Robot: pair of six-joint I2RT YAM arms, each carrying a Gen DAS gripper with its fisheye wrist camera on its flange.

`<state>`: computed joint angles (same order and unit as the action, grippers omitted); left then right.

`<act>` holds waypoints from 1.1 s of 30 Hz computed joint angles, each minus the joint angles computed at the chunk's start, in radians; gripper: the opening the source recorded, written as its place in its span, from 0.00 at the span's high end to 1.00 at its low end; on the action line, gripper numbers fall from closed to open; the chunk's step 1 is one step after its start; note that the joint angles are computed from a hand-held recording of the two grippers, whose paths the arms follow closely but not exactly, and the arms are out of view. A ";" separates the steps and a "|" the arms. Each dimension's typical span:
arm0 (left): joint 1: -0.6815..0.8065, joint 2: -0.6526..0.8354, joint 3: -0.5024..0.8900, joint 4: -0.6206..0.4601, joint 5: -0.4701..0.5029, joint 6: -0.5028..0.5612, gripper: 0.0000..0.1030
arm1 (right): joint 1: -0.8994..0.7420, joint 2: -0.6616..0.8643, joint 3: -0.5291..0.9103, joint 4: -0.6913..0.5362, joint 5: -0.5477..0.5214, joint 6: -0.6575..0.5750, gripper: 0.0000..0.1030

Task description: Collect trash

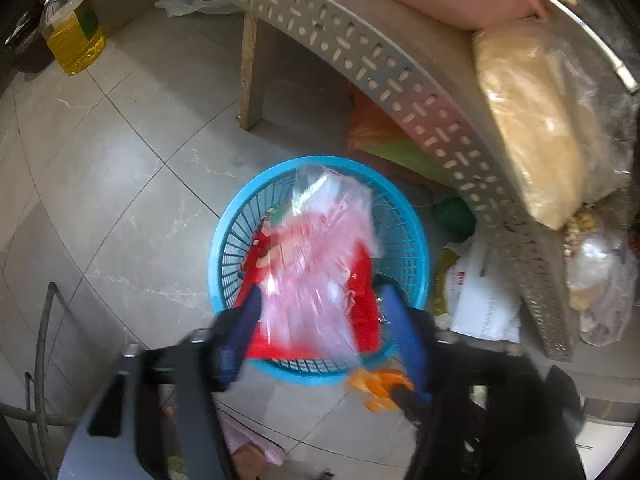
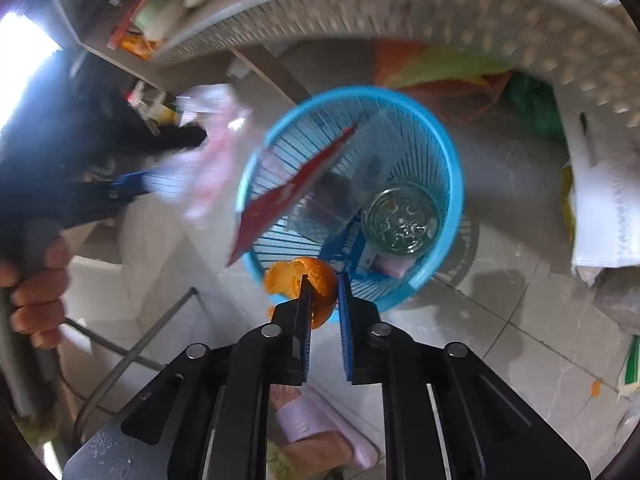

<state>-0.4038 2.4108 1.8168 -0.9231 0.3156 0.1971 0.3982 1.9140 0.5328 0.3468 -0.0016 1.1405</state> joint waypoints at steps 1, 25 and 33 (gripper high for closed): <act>0.002 0.000 -0.002 0.004 0.008 -0.004 0.35 | 0.000 0.038 0.022 -0.003 0.006 -0.007 0.82; 0.569 -0.850 -0.349 -0.271 0.412 0.387 0.16 | 0.353 -0.637 0.043 -0.563 0.342 0.028 0.45; 1.149 -1.097 -0.516 -0.387 0.530 0.698 0.06 | 0.722 -0.548 0.473 -1.006 0.678 0.066 0.13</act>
